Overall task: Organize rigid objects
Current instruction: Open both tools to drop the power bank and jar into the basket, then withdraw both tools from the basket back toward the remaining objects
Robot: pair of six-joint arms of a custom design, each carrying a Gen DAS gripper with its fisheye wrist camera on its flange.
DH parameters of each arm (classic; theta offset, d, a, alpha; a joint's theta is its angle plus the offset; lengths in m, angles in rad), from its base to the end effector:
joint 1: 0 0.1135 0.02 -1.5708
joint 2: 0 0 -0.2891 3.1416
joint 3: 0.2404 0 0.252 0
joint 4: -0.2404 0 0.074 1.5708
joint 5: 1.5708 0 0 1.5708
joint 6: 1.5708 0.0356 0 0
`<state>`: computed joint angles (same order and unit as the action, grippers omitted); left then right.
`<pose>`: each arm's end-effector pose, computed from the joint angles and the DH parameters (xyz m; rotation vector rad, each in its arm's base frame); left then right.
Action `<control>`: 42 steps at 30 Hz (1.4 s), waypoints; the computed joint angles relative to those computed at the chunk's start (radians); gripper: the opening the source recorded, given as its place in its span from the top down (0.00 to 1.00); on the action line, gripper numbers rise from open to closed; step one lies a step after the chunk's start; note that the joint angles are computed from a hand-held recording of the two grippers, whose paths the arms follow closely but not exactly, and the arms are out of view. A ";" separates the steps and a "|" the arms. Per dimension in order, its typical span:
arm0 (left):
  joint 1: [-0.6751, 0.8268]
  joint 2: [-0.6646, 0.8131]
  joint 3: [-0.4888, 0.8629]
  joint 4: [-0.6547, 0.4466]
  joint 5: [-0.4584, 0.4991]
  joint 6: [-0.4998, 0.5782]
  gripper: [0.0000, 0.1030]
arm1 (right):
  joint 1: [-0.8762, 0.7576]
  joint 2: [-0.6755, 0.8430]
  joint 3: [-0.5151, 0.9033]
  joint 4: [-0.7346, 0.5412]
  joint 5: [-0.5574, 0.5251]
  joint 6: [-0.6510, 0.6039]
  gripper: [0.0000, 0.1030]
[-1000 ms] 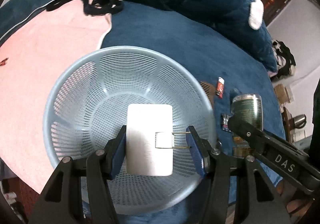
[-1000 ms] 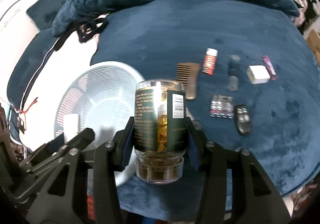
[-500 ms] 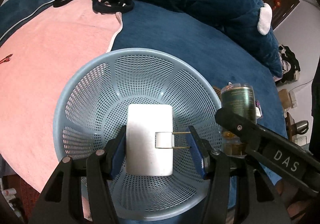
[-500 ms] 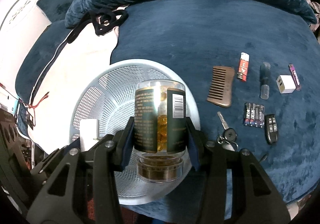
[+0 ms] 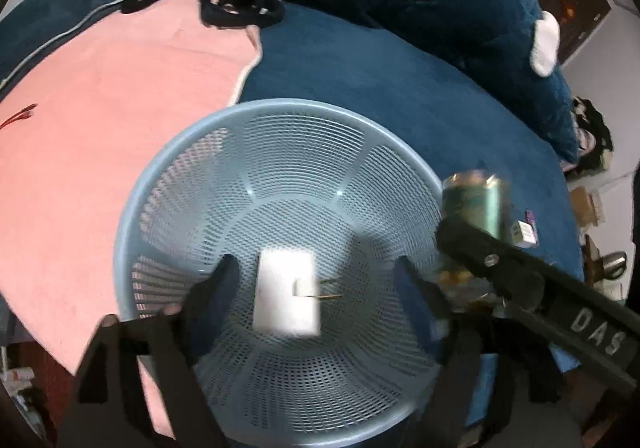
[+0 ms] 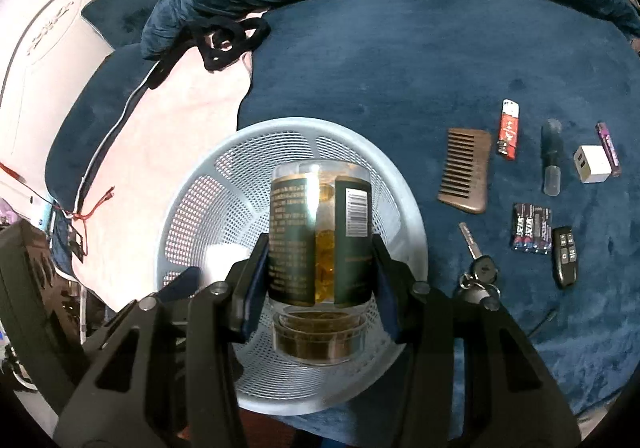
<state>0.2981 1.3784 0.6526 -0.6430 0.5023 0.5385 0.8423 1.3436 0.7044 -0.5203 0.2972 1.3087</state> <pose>0.2045 0.0449 0.1766 0.3948 2.6809 -0.5236 0.1611 0.1649 0.1983 0.6988 2.5810 0.3003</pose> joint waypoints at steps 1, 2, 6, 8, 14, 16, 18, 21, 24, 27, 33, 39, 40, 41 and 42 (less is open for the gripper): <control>0.013 0.009 0.006 -0.007 0.012 0.003 0.13 | 0.002 -0.004 -0.001 -0.001 0.008 0.007 0.52; 0.024 0.022 0.013 -0.019 0.024 0.002 0.09 | 0.004 -0.005 0.006 -0.015 0.019 0.012 0.48; 0.025 0.073 0.049 -0.063 0.012 -0.002 0.01 | 0.029 -0.009 0.040 -0.090 0.080 0.045 0.10; -0.012 0.058 0.039 -0.056 -0.037 -0.001 0.01 | 0.057 -0.016 0.051 -0.131 0.139 0.081 0.02; -0.003 0.033 0.011 -0.041 -0.025 0.003 0.01 | 0.079 -0.016 0.074 -0.221 0.154 0.052 0.00; 0.000 0.027 0.010 -0.039 -0.024 0.008 0.01 | 0.090 -0.030 0.060 -0.225 0.163 0.067 0.00; 0.006 0.023 0.012 -0.041 -0.021 0.013 0.01 | 0.104 -0.040 0.050 -0.229 0.176 0.086 0.00; 0.012 0.014 0.016 -0.045 -0.021 0.016 0.01 | 0.122 -0.052 0.039 -0.233 0.202 0.104 0.00; 0.014 -0.008 0.010 -0.042 -0.024 0.020 0.01 | 0.150 -0.051 0.043 -0.252 0.248 0.110 0.00; 0.017 -0.033 0.002 -0.035 -0.020 0.032 0.01 | 0.148 -0.060 0.037 -0.238 0.231 0.094 0.00; 0.017 -0.052 0.000 -0.048 -0.016 0.047 0.01 | 0.153 -0.088 0.017 -0.254 0.211 0.135 0.00; 0.009 -0.073 -0.003 -0.067 -0.019 0.048 0.01 | 0.172 -0.130 -0.004 -0.281 0.211 0.175 0.00; 0.010 -0.081 -0.003 -0.076 -0.017 0.052 0.01 | 0.177 -0.139 -0.007 -0.289 0.214 0.185 0.00; 0.010 -0.087 -0.004 -0.082 -0.017 0.053 0.01 | 0.183 -0.147 -0.010 -0.296 0.217 0.196 0.00; 0.010 -0.095 -0.007 -0.089 -0.017 0.056 0.01 | 0.188 -0.156 -0.015 -0.301 0.219 0.203 0.00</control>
